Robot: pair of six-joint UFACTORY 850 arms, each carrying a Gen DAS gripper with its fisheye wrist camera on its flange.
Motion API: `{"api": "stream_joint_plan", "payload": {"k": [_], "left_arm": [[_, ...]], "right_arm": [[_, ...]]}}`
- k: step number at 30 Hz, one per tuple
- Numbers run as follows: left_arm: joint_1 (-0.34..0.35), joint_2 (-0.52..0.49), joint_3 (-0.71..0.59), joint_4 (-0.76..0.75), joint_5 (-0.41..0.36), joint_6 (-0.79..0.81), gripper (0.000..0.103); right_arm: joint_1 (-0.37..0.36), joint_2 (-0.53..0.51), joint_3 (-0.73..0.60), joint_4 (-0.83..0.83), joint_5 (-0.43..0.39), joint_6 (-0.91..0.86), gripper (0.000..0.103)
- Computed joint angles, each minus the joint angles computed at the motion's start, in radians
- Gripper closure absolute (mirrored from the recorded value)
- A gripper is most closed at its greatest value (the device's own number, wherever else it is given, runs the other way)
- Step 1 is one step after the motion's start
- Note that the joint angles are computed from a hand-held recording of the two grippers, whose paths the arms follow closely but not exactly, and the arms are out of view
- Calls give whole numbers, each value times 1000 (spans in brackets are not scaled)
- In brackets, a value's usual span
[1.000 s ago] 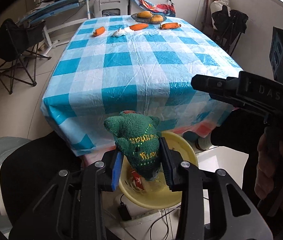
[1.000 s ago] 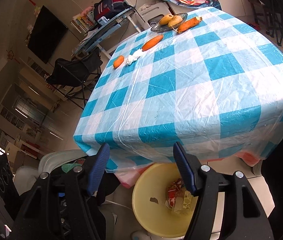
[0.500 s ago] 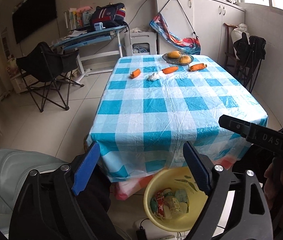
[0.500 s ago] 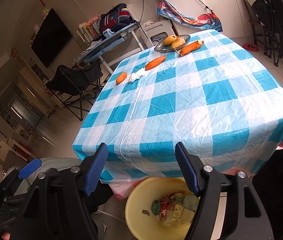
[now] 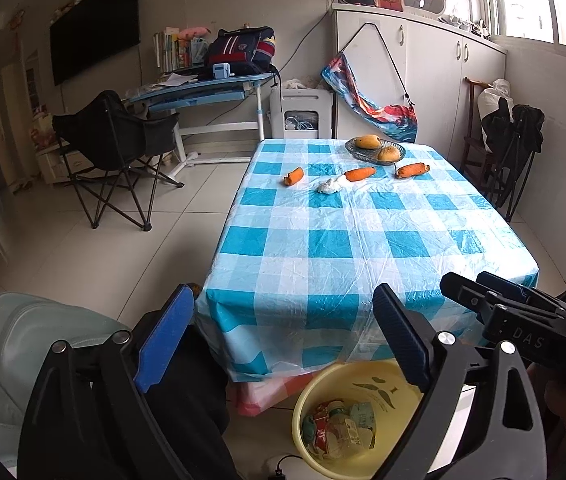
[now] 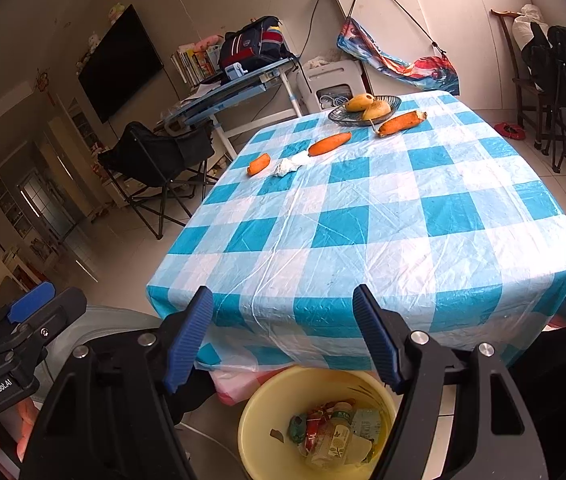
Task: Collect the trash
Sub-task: 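Move the right gripper back to the white tissue on the table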
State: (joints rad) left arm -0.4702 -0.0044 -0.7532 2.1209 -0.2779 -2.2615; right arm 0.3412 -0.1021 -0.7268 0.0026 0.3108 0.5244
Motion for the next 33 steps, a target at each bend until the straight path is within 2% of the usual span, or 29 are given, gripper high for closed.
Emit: {"api": "stream_joint_plan", "payload": {"k": [16,25,33], "left_arm": [[46,-35,-13,122,38,-142,14],[95,-123,-67,184,73,-214,13],[146,-208,-127,228,100,-283,13]], "right_arm": [[17,-38,-32,-8,-28,-10,33],[-64,-118,-131,-485,-41,540,33],[-101,-314,-404,-953,-72,1000,34]]}}
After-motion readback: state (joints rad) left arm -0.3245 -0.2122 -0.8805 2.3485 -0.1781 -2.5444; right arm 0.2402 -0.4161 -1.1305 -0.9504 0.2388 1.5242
